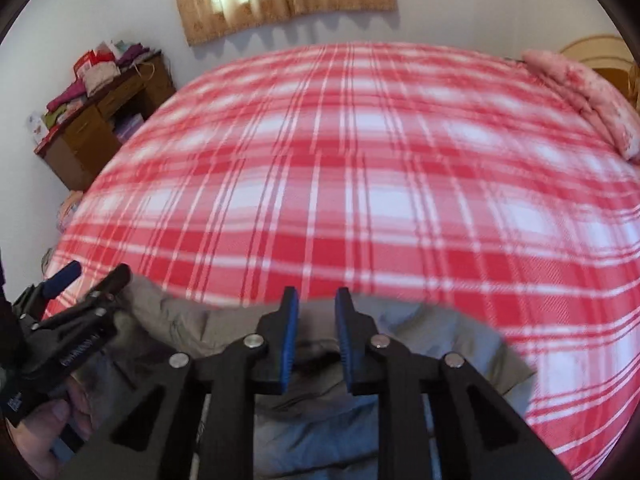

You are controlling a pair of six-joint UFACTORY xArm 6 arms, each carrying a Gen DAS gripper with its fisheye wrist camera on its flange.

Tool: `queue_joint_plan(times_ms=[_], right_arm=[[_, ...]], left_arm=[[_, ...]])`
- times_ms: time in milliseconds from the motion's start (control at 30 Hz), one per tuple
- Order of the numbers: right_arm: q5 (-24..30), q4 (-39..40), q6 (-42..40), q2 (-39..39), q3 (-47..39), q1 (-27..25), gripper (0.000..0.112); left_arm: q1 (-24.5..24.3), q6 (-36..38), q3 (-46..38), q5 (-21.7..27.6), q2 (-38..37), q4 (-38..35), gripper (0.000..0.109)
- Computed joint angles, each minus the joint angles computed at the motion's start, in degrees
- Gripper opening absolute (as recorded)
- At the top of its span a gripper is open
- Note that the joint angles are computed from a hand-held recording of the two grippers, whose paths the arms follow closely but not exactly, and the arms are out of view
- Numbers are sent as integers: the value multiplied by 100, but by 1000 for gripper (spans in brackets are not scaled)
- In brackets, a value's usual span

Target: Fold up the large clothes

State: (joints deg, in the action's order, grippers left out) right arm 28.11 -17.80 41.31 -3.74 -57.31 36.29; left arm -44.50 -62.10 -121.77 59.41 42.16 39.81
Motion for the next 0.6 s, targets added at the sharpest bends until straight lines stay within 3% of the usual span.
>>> queue_joint_plan(times_ms=[167,267,400,600], right_arm=[[-351,-836,575,-256,692,47,19],[-449,-1234,816,-226,779,51,19],[-865,-1152,867,-190,964,-83,18],[-1083,-1648,1361,-141,1069,-108,17]], left_arm=[[-3,-436,1211,-660,-471,-10,86],[-75,-576,1112,-558,-354,164,86],[-145,-706,1009,-430,-218,370,90],[29,-863,1438,-960,-433,133,92]])
